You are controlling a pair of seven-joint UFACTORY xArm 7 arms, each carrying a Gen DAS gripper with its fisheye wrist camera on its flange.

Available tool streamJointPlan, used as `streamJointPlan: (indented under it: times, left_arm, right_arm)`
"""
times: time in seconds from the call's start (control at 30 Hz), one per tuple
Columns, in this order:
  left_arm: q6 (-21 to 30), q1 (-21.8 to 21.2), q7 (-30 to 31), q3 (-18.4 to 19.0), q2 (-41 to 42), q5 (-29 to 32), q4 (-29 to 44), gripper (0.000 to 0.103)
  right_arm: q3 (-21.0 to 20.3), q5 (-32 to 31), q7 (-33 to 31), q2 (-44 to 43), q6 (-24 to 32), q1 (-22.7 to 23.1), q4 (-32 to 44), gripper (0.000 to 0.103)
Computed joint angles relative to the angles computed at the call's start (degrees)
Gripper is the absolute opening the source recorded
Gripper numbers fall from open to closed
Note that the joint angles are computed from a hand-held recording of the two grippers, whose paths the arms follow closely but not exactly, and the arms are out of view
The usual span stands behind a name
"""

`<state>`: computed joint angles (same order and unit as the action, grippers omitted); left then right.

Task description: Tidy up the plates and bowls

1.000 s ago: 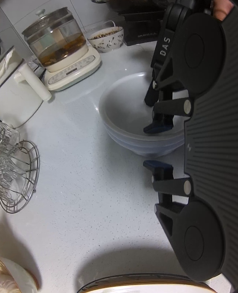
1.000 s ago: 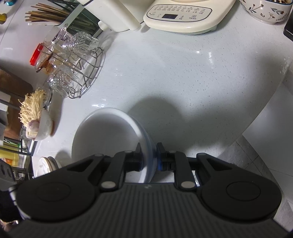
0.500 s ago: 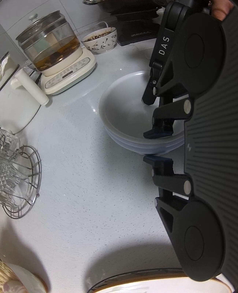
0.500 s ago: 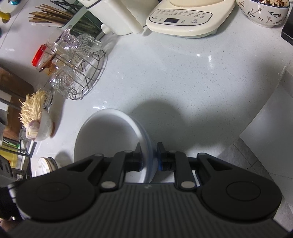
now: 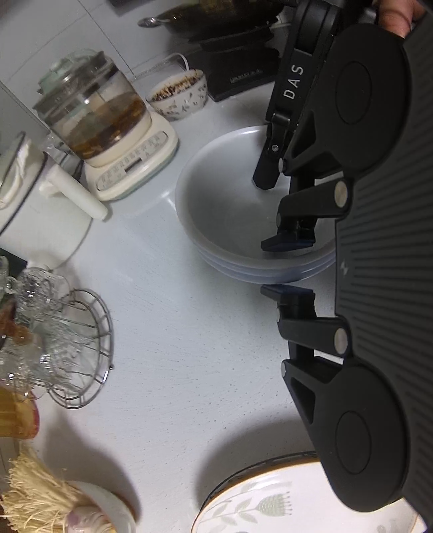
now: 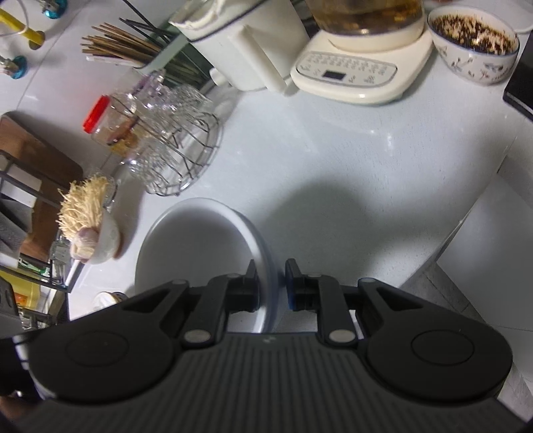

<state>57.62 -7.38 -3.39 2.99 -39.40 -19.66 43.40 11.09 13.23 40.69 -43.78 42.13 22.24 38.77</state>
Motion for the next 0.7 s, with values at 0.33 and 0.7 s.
streamJointPlan:
  times: [0.33,0.7]
  left_arm:
    - [4.5,0.3,0.1,0.1,-2.8,1.5,3.2,0.025]
    - [8.1,1.4,0.8,2.0,-6.0,1.7,6.1,0.025]
  right_arm:
    - [2.1,-1.7,2.7,-2.3,4.5,-0.5,3.7,0.019]
    - [4.6,-3.4,4.5,-2.6,5.3,-0.8,7.6,0.019]
